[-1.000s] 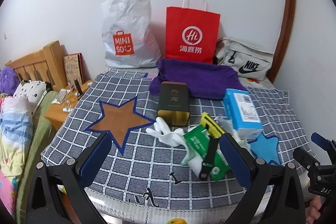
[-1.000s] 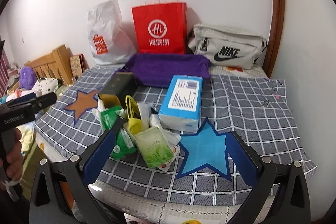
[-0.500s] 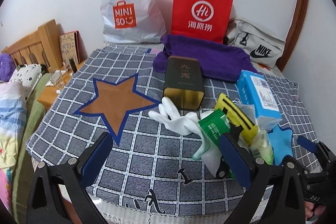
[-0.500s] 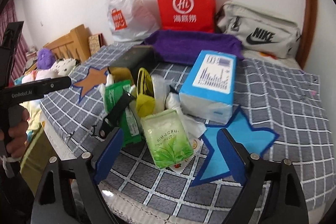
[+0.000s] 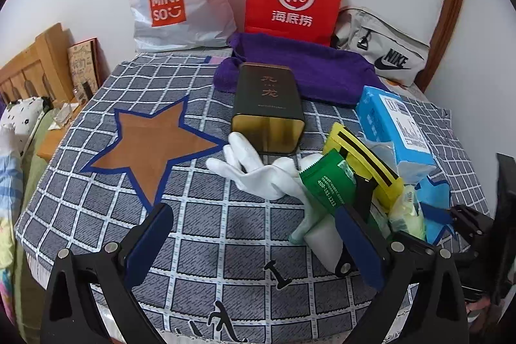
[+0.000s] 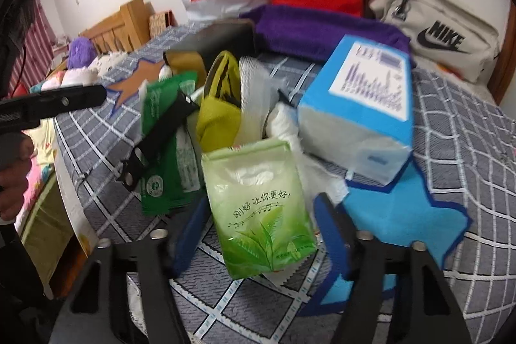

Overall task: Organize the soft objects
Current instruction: 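Reach into the pile and grasp the green tea-leaf packet with the right gripper, then lift the tea packet with the right gripper while the left gripper grasps the dark green tin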

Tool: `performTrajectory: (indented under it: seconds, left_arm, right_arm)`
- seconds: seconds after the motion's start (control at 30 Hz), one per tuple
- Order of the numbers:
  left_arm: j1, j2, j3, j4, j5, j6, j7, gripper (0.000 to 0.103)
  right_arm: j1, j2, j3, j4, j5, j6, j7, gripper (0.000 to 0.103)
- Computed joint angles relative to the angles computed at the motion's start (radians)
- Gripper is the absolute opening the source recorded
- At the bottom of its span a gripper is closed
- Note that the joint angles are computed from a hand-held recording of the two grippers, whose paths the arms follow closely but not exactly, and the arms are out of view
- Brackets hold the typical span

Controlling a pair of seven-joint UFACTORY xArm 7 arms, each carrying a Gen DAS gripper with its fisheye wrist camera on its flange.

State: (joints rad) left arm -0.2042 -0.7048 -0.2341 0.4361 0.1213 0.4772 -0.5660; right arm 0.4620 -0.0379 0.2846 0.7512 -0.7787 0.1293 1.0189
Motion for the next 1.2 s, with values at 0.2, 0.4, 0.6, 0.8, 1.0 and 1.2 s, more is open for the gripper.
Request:
performTrajectory:
  seconds: [0.2,0.4,0.6,0.8,1.0,1.2]
  left_arm:
    - [-0.029,0.023,0.008,0.007,-0.011,-0.021,0.029,0.096]
    - [-0.074,0.046,-0.007,0.023,-0.012,-0.044,0.073,0.096]
    - [-0.101,0.131,-0.043,0.067,-0.001,-0.049,0.093,0.078]
    - [-0.058,0.229,-0.103,0.116,0.088,-0.04,0.036,0.073]
    - [-0.132,0.275,-0.01,0.119,0.023,-0.085,0.102,0.049]
    - [-0.138,0.253,0.002,0.109,-0.011,-0.098,0.156,0.039]
  right_arm:
    - [-0.035,-0.036,0.0,-0.033,-0.094,-0.082,0.062,0.054]
    - [-0.175,-0.138,0.11,-0.086,-0.152,-0.115,0.167,0.054]
    - [-0.26,-0.219,0.17,-0.145,-0.067,-0.1,0.157,0.054]
    - [-0.296,-0.212,0.21,-0.17,-0.006,-0.045,0.076,0.054]
    - [-0.219,-0.151,0.145,-0.177,0.106,-0.044,-0.065,0.061]
    - [-0.181,-0.185,0.118,-0.212,0.186,-0.026,-0.117,0.071]
